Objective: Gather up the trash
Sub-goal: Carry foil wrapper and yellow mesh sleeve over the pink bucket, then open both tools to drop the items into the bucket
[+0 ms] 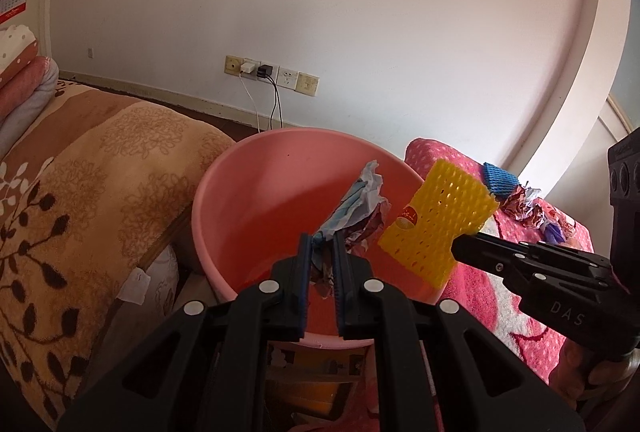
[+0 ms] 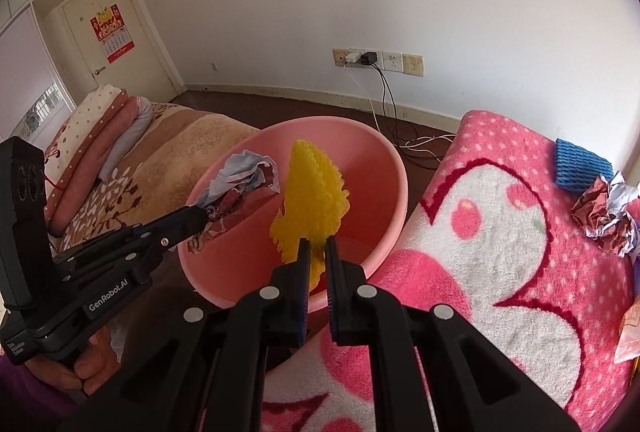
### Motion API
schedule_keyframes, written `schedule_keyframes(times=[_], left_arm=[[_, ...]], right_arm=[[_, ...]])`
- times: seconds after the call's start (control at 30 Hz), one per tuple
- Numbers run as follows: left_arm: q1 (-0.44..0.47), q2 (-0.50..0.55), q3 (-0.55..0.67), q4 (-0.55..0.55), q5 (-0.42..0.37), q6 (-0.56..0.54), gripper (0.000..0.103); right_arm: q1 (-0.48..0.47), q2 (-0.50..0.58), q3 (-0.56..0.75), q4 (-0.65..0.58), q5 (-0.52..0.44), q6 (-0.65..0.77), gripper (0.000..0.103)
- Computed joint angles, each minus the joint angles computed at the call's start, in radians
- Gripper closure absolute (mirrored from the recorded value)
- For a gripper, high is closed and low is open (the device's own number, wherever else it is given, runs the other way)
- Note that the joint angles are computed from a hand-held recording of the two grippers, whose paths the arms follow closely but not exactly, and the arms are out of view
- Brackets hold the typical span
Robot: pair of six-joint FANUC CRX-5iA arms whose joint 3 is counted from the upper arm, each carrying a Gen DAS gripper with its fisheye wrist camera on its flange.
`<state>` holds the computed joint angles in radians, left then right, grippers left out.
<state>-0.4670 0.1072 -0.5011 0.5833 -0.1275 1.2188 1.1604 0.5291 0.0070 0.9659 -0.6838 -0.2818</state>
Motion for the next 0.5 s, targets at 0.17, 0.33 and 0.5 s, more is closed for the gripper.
schedule_keyframes(times=[0.17,0.33,0.5], left_arm=[[0.003,0.000,-0.011,0.039,0.012,-0.031,0.090],[0.011,0.004,-0.001,0.045,-0.005,-0.032,0.071],[0.001,0.000,-0.018,0.117,0.008,-0.093,0.067]], right_arm=[[0.000,0.010,0.015,-0.013,0.003,0.014,0.096],[-0.002,0.015,0.025,-0.029,0.006,0.017,0.083],[-0.003,0.003,0.000,0.005,0.014,-0.029,0.072]])
